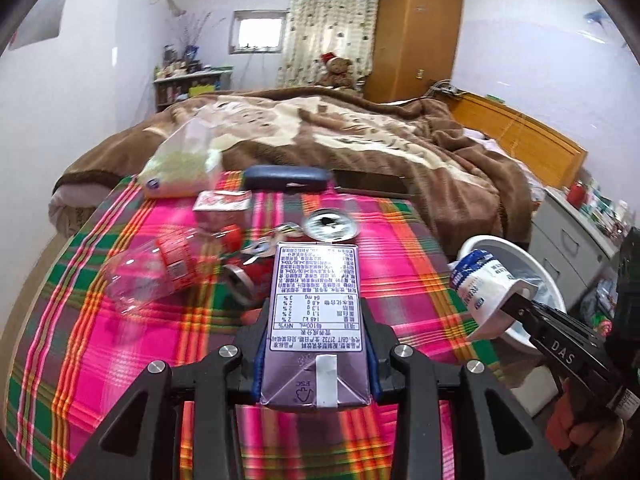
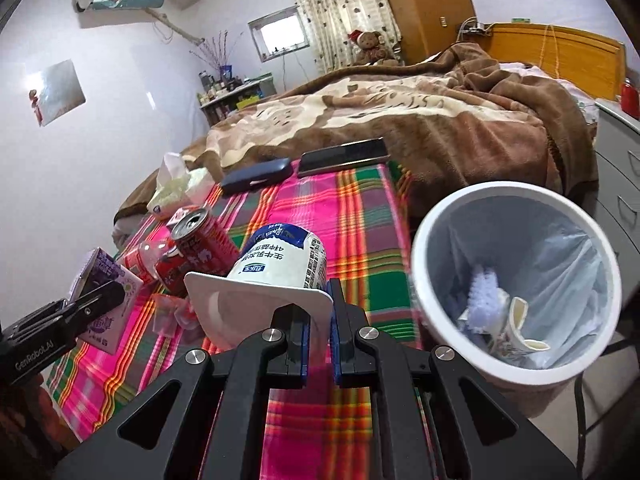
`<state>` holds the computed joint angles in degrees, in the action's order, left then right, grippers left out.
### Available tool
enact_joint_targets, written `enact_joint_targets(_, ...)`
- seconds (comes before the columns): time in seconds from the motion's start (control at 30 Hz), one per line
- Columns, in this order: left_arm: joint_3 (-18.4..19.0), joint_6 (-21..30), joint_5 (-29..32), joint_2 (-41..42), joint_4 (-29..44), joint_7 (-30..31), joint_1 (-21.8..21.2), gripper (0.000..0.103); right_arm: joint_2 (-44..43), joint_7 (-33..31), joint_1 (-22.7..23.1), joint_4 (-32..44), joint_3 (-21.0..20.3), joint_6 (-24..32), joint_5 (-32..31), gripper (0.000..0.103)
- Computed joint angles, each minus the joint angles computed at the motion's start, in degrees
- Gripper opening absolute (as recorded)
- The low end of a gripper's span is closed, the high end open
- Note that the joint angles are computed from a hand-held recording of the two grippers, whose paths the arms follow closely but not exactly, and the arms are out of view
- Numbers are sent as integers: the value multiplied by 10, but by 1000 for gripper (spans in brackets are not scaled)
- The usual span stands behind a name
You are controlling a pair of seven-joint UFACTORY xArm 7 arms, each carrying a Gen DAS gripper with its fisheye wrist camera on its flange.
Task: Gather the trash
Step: 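Carry the milk carton and yogurt cup with both tools over the white bin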
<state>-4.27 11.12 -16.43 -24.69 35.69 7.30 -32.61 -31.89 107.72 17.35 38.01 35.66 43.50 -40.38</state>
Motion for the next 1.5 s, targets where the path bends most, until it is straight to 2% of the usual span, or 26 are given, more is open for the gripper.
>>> enact_joint_targets(0.5, -38, -8, -24, 57, 61, 23, -81, 37, -146, -56, 26, -74, -17, 91, 94, 8)
enact_joint_targets(0.77, -56, -2, -69, 123, 122, 70, -120, 37, -220, -92, 35, -114, -26, 139, 149, 8)
enact_joint_targets(0.93, -91, 8, -74, 167, 162, 75, -106, 37, -249, -128, 40, -140, -45, 151, 172, 8)
enact_joint_targets(1.17, -138, 14, -21, 230, 213, 38, -83, 37, -275, -169, 44, -169, -64, 173, 206, 8)
enact_joint_targets(1.33, -153, 21, 39, 264, 240, -10, -77, 37, -288, -187, 44, -187, -77, 180, 223, 8)
enact_joint_targets(1.5, -161, 24, 51, 285, 257, -19, -75, 38, -290, -216, 45, -193, -88, 188, 240, 11)
